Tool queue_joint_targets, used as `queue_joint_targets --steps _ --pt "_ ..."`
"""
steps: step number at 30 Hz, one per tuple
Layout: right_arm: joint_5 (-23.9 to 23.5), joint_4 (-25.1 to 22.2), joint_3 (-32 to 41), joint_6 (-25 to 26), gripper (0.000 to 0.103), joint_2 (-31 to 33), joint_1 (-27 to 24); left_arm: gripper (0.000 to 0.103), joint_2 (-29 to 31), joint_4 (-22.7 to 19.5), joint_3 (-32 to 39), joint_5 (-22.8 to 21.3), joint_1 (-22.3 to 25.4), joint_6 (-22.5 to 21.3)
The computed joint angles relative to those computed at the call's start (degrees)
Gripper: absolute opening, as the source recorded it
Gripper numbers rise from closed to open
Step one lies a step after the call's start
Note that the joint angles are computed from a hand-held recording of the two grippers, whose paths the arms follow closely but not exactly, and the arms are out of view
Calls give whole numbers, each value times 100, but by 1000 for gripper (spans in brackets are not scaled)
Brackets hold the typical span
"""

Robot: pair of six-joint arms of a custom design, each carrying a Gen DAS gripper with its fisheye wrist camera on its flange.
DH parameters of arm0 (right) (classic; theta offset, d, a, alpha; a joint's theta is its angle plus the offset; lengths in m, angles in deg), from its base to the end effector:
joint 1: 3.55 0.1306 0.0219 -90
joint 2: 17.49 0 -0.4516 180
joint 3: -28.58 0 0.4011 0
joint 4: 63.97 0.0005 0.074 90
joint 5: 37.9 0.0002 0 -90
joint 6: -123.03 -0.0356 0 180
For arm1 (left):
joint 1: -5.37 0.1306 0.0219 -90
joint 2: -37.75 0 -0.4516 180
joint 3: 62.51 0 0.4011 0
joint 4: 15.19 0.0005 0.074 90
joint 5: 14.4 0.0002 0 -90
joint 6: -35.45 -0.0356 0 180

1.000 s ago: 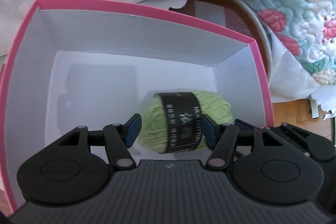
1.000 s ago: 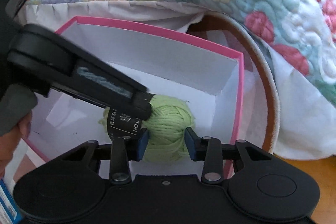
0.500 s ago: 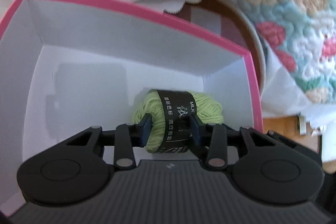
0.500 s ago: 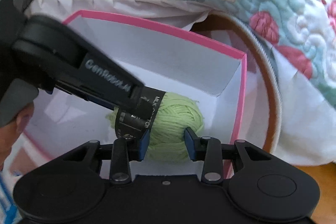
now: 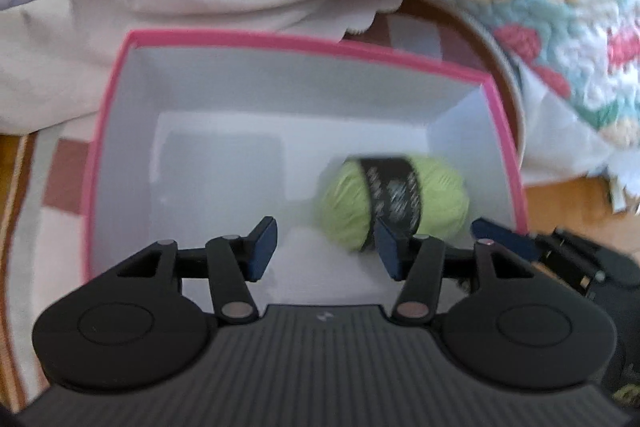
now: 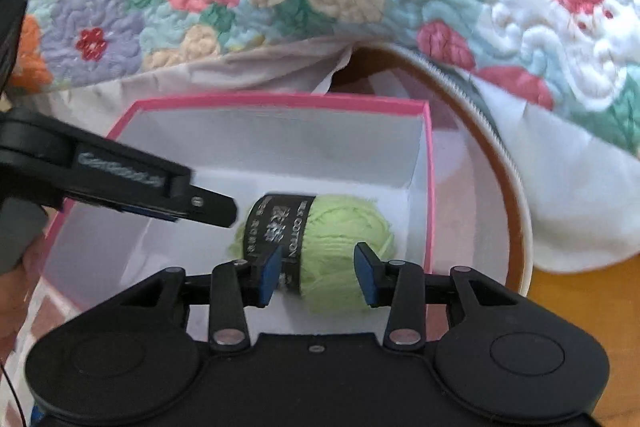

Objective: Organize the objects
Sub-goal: 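Open the left gripper to release the yarn ball inside the box, then move the left gripper down to the blue wet-wipes pack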

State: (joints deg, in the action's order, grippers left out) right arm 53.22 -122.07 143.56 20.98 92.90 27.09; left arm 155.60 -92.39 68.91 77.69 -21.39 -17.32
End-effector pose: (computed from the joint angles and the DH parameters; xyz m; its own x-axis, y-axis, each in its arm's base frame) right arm 0.5548 0.3272 0.4978 -0.7808 -0.2199 -0.5849 -0.3441 0.9326 0.1088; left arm 0.5986 -0.3038 0.5257 -0.9179 -0.2143 -0.3339 -0.1142 0.9487 -0.2947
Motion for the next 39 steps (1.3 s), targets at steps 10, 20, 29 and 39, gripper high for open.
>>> queue_joint_targets --steps 10,20,29,39 --pt "-238 -911 486 71 57 -295 173 56 -636 -972 44 -450 -149 -411" --pt "-290 -1039 473 -10 73 -1028 568 64 -1670 -1619 -406 -855 -480 -670" --pt "-655 -1346 137 -238 78 -1557 1062 73 -2524 -1759 -1021 -926 -674 -378" --pt "-915 -1878 -113 -185 89 -1749 1724 77 -3379 -1714 -2240 -449 -936 241"
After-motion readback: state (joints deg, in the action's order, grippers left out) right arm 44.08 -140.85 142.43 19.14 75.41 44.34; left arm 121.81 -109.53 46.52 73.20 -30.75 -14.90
